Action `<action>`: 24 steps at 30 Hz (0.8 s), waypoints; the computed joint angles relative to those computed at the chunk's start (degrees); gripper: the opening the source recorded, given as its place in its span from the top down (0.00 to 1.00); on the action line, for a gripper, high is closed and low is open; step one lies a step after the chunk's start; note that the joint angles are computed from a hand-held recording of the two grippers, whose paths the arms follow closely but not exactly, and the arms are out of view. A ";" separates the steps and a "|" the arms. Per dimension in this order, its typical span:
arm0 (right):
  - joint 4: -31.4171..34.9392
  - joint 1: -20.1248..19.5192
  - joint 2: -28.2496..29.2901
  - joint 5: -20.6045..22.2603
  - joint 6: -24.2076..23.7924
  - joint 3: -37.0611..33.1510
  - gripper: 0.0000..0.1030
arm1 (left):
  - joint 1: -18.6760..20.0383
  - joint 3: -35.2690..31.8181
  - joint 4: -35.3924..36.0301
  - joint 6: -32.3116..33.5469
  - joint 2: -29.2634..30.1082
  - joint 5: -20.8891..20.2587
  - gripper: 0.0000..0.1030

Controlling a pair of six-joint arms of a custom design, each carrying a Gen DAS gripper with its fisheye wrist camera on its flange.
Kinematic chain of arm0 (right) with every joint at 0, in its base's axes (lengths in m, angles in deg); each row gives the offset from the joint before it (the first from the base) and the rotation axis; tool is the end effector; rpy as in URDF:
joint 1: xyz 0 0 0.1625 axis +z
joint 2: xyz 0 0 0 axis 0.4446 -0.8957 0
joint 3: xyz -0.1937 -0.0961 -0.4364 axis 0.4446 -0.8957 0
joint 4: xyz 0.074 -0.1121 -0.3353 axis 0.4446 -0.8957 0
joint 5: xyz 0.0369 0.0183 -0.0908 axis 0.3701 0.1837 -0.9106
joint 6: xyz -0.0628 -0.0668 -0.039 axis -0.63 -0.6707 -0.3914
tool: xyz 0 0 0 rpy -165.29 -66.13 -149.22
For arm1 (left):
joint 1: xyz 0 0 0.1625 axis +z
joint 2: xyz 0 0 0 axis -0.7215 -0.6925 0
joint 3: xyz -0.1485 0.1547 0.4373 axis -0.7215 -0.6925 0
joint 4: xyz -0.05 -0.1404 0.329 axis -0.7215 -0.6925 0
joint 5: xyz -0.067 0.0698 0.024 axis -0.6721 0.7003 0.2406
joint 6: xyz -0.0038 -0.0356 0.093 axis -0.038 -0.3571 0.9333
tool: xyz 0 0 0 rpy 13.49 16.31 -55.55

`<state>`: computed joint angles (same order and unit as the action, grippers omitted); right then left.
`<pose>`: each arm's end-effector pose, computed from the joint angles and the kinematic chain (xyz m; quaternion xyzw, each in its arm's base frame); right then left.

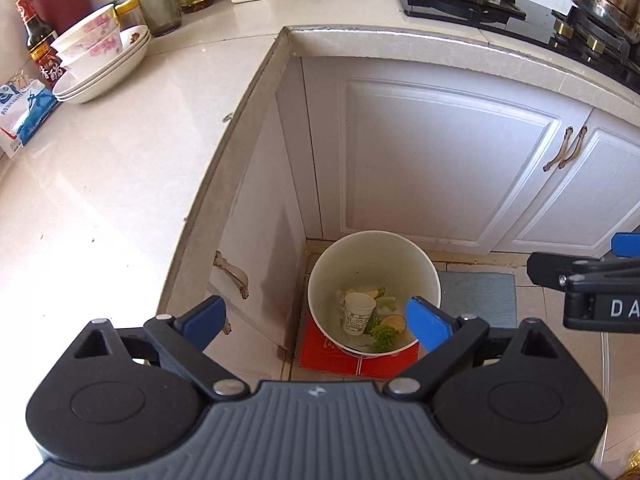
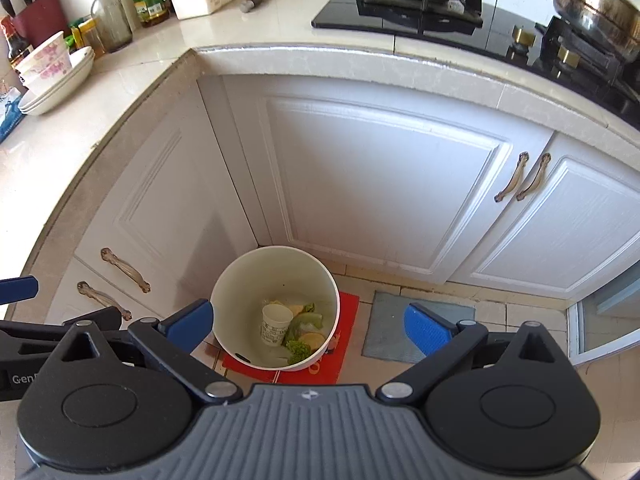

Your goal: Collect trash

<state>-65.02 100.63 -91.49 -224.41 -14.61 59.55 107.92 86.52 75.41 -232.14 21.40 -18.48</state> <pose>0.4424 -0.5126 0.0239 -0.1883 -0.8248 0.3516 0.4009 -0.1217 -0.6270 0.3545 0.4280 0.8498 -0.0875 0.2948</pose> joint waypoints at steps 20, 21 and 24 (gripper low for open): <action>4.82 2.11 1.36 0.40 4.85 -3.18 0.00 | 0.22 -0.82 1.67 -0.92 -1.71 1.51 0.06; 4.98 2.17 1.32 0.32 5.01 -3.20 0.00 | 0.19 -0.82 1.69 -0.89 -1.76 1.57 0.06; 5.15 2.35 1.33 0.11 5.35 -3.23 0.00 | 0.19 -1.10 1.87 -0.80 -1.76 1.69 0.06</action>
